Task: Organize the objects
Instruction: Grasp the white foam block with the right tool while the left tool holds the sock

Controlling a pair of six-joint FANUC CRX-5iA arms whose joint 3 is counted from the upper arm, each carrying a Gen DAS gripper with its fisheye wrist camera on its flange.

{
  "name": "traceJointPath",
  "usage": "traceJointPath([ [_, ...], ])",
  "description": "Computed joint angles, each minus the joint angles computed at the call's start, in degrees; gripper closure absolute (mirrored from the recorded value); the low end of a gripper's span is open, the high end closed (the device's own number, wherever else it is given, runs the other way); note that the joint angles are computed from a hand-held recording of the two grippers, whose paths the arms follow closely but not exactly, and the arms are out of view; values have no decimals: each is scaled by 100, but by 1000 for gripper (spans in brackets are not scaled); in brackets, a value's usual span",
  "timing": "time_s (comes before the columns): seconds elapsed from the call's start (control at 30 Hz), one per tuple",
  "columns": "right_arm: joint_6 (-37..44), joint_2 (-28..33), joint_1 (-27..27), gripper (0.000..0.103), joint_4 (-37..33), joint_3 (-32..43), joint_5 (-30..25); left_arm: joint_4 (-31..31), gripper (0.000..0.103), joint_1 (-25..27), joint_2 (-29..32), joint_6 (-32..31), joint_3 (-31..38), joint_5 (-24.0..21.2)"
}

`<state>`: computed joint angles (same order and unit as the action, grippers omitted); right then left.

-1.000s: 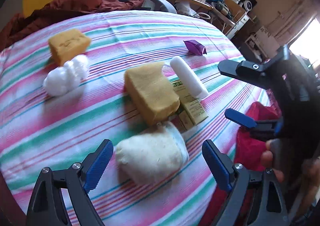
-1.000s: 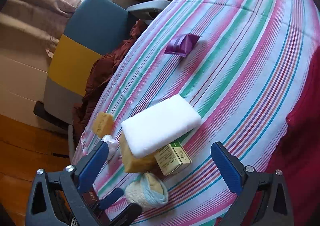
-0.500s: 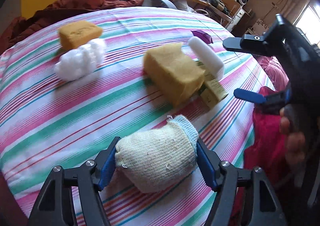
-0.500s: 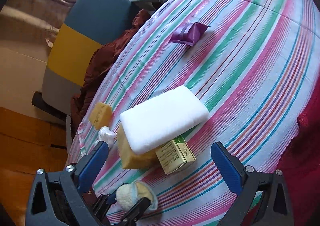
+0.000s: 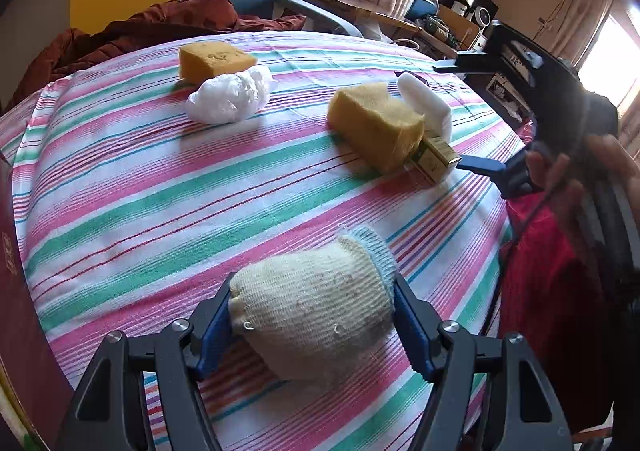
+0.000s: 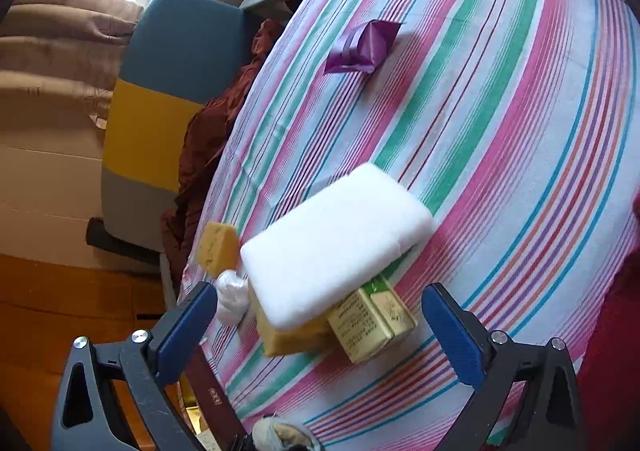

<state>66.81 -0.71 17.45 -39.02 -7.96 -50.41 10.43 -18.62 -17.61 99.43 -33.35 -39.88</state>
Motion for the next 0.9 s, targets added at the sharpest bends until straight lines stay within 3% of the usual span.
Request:
traceJointPath([
  [0.1, 28, 144, 4, 0, -38, 150, 116, 53, 31, -21, 99, 2, 10, 113],
  [0.27, 1192, 222, -256, 0, -949, 375, 326, 234, 31, 12, 105, -113, -76, 249],
  [0.4, 1536, 290, -291, 0, -1086, 522, 383, 185, 30, -30, 149, -40, -55, 312],
  [0.63, 1242, 739, 71, 0, -88, 940, 299, 174, 30, -48, 123, 21, -88, 356],
  [0.77, -100, 923, 584, 0, 1931, 898, 239, 205, 30, -37, 158, -15, -84, 373],
  [0.9, 28, 910, 321, 0, 1640, 986, 27, 167, 29, -49, 206, 41, -53, 395],
])
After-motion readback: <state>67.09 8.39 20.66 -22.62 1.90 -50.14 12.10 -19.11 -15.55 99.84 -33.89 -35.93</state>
